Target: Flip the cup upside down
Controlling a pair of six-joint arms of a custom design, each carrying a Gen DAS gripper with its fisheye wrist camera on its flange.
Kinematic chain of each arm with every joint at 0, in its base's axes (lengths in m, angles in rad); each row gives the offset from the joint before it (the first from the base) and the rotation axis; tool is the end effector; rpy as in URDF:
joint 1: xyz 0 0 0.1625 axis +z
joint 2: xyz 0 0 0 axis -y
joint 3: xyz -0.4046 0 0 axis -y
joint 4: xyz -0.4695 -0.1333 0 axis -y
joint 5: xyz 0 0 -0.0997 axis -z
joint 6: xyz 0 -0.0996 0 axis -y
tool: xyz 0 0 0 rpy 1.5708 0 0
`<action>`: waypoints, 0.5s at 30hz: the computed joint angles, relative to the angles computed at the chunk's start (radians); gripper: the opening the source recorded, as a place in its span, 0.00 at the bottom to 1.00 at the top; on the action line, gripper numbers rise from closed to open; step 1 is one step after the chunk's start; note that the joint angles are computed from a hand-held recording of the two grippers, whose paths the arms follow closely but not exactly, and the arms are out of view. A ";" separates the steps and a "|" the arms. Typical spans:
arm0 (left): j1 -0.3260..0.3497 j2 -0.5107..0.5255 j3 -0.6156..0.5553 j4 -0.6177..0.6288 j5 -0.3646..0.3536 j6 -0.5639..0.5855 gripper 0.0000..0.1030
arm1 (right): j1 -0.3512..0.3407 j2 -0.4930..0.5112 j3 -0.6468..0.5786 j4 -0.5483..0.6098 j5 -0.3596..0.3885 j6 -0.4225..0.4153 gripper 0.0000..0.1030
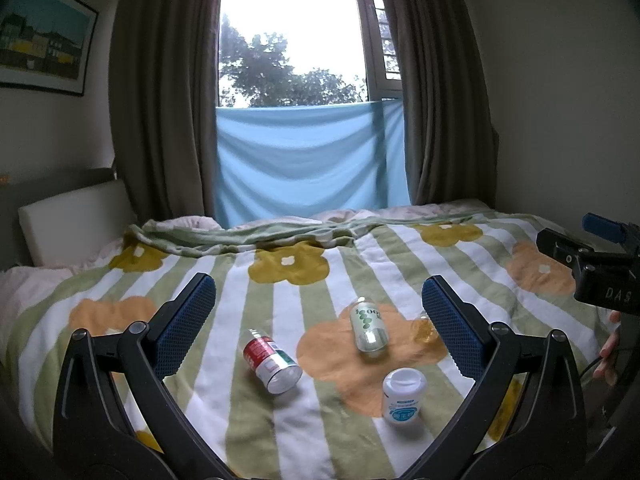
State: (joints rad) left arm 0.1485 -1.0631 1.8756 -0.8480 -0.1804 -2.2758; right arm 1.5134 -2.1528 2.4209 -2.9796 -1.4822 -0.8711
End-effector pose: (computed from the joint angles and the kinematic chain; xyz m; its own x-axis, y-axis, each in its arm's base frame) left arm -0.4655 -0.3035 0.0749 -0.6396 -0.2133 -0.7385 0.6976 0.2425 -0.6742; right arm 0.1211 -0.3696 0.4254 -0.6617 -0.3334 0.6716 -0.7489 0.2504 -0.6136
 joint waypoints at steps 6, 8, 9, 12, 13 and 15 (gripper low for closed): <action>-0.005 0.004 -0.013 0.069 0.003 -0.062 1.00 | 0.003 -0.002 0.001 0.001 -0.001 0.002 1.00; -0.008 0.018 -0.032 0.143 -0.006 -0.129 1.00 | 0.006 -0.001 0.000 0.001 -0.003 0.003 1.00; -0.009 0.023 -0.039 0.172 -0.009 -0.156 1.00 | 0.007 -0.001 0.000 0.001 -0.003 0.003 1.00; -0.010 0.041 -0.061 0.253 -0.023 -0.245 1.00 | 0.009 -0.002 0.000 0.004 -0.004 0.005 1.00; -0.010 0.040 -0.061 0.265 -0.022 -0.262 1.00 | 0.011 -0.002 0.000 0.003 -0.005 0.005 1.00; -0.011 0.042 -0.064 0.307 -0.019 -0.312 1.00 | 0.011 -0.002 0.000 0.002 -0.005 0.004 1.00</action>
State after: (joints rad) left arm 0.1374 -1.0206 1.8112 -0.5412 -0.1993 -2.5880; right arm 1.5240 -2.1545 2.4213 -2.9780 -1.4876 -0.8670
